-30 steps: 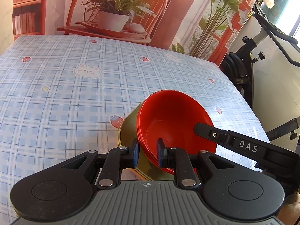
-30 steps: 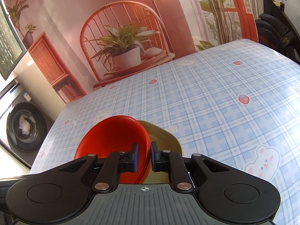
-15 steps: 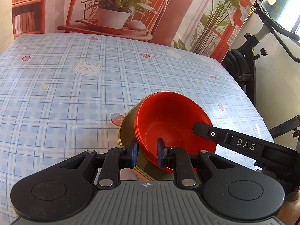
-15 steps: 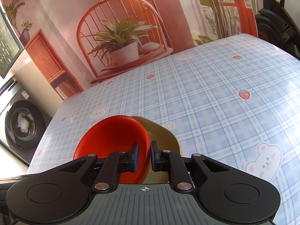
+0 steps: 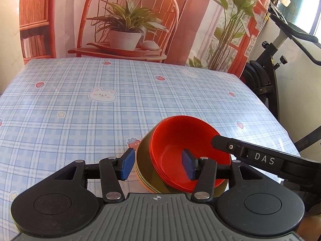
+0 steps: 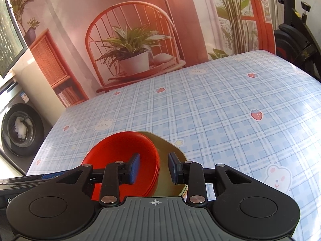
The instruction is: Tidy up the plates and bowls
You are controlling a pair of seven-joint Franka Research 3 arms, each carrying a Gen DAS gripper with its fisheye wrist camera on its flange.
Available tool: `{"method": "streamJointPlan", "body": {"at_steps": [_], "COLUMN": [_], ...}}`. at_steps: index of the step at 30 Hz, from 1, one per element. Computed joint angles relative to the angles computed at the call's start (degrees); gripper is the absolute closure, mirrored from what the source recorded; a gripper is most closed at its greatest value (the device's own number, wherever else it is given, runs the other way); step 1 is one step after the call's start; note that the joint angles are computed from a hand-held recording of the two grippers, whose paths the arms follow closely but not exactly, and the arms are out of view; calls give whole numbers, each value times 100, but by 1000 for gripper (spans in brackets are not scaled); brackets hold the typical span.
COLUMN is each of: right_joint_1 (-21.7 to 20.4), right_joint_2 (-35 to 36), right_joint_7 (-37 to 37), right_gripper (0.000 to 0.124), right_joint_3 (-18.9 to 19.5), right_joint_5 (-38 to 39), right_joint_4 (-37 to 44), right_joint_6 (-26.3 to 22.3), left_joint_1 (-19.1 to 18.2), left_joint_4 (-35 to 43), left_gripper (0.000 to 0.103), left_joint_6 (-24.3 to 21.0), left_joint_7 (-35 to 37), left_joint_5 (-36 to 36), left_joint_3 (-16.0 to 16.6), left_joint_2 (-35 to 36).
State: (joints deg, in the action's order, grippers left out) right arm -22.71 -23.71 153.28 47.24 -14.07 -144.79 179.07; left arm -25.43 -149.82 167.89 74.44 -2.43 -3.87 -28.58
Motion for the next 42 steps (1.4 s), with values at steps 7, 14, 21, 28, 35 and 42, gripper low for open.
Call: {"method": "streamJointPlan", "body": {"at_steps": [7,14,21,28,35,42], "right_joint_1": [43,72,316,1004,1507,1903], "right_joint_2": [-352,-929,-1585,-2108,-2830,-3197], "right_joint_7": [46,-100,-455,-898,-1047,-1177], "right_gripper": [69,42,21,21,21,21], "right_joint_3": [-75,-96,-309,-777,-1015,-1246], "right_joint_5": [-11,106,401,488,382,309], "right_joint_4": [-65,-166,-353,-407,-209,67], "right_joint_6": [-51,-120,-176,-634,-1521,-2039], "left_joint_1": [553,987,1024,1230,964,925], "left_joint_4": [-87,-143,-343,-360,-265,-97], "left_gripper": [36,18,10,10,10,10], "left_joint_6": [-2,-78,12,-574,-1401,-1575], "left_joint_7": [-571,-1148,-1488,-1733,-1557,-1368], "left_joint_5": [586,1269,1636,1997,2125,2215], "left_joint_3": [-487,-863,-849,-1051,-926,-963], "left_joint_2": [-392,-844,-1434,-2239,-3102,-3608]}}
